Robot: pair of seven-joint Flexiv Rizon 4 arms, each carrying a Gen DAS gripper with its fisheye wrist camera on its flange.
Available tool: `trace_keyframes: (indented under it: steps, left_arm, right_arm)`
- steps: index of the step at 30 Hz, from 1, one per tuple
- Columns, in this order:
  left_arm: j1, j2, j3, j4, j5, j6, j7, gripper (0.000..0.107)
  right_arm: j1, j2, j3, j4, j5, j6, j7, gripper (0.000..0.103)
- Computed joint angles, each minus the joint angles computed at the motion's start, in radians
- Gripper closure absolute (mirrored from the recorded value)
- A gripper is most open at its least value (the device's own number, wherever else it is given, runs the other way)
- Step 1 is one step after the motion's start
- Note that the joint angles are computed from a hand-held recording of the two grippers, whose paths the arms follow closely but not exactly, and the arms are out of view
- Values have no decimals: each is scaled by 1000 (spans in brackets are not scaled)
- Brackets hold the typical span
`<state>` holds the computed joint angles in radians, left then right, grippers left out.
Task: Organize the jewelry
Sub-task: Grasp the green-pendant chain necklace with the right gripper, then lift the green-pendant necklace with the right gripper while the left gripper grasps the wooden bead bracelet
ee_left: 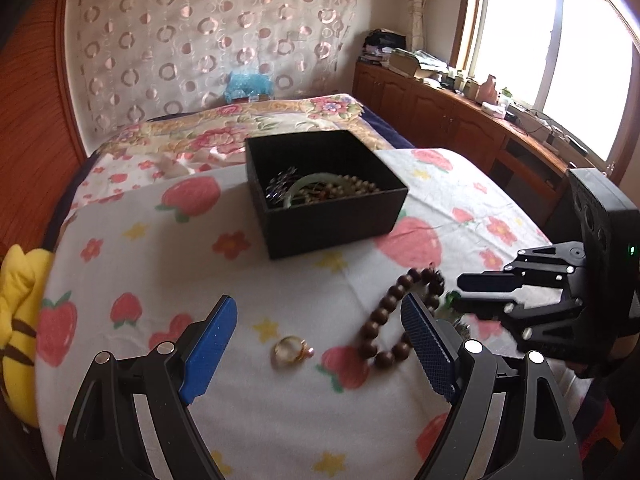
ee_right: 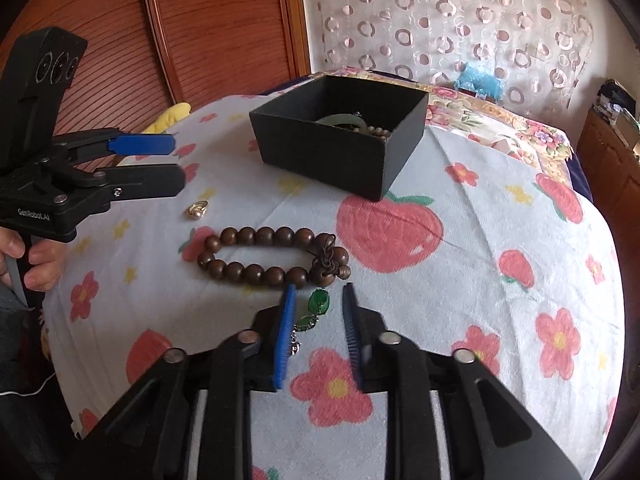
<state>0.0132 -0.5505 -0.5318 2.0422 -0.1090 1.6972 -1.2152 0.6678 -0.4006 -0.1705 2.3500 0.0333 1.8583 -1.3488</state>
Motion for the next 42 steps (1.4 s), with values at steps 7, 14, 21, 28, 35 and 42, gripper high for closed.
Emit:
trace_keyframes:
  steps: [7,14,21,28,35,42]
  left_arm:
    - [33,-9,-25,14,-1,8,-21,26]
    - [22,-16,-13,9,6,2,-26,26]
    - [35,-18,-24,15,7,-3,-25,26]
    - [21,-31,-22,7,2,-19,-9,26]
    - [-2,-38,-12,1,-7,-32,8,26]
    - [-51,-44,20,-20,-20,-46,22,26]
  right_arm:
    - [61,8,-76,16,17,-24,9,86]
    - [23,9,-39,7,-9,-29,22,86]
    - [-108,-8,84,-10,-35,-2,51,86]
    - [-139,-6,110,-12,-65,-6,58,93]
    - [-98,4,74,12,-22,32,47,94]
    - [-79,42,57,43,33,58,18,94]
